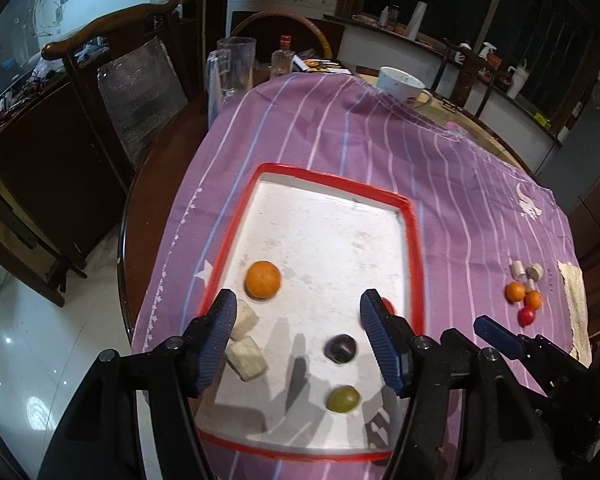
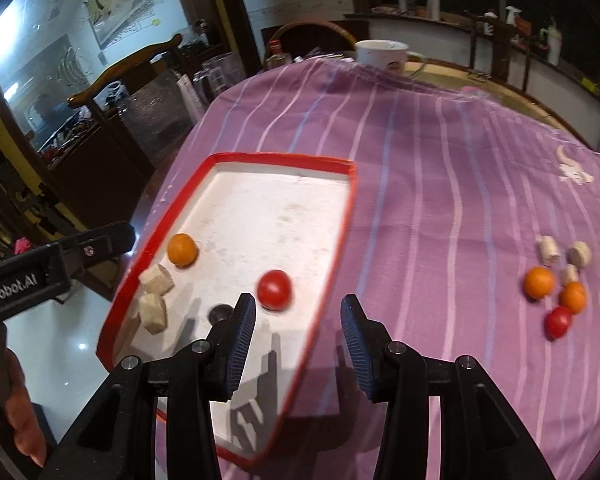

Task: Organize fruits
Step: 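Lower the tomato into the tray and open the right gripper, then move both grippers back over the remaining fruits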

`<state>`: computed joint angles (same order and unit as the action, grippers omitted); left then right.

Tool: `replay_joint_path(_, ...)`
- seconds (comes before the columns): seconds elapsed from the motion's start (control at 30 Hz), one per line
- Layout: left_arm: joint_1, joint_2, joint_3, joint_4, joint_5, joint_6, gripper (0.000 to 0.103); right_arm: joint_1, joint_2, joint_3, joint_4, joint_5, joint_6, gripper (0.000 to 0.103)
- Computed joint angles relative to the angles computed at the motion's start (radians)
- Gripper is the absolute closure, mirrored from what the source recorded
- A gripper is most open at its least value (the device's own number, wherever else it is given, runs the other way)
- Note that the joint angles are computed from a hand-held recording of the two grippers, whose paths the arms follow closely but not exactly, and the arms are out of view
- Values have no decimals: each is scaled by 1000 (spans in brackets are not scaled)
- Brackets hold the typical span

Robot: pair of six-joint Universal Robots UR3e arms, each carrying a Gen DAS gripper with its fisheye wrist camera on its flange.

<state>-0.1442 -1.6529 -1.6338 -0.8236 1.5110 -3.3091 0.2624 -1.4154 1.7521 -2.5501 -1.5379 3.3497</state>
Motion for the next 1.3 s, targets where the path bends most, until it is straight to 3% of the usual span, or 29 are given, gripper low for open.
replay_joint_path(0.17,-68,0,39,-27,38,-18,39,-28,-121,108,-19,-22,-11,54)
replay_joint_path(0.4,-184,-24,133,-71,103,-55,36,-173,-342,306,-21,57,-55,54)
replay_joint_path(0.47,-218,-34,159,-77,125,-68,31,-251,-415,366,1,100,-84,54)
replay_joint_path(0.6,-284,-74,220,-98,170,-106,30,-466,-586,485,94,213,-180,54)
replay_joint_path(0.83,-389,-206,349,-144,192,-195,30,-953,-828,575,436,416,-474,54)
replay_joint_path(1.1,-482,-450,598,-221,156,-279,30,-1265,-880,582,652,504,-776,54)
replay_joint_path(1.3,-527,-625,814,-293,134,-293,30,-1334,-765,575,610,523,-857,54)
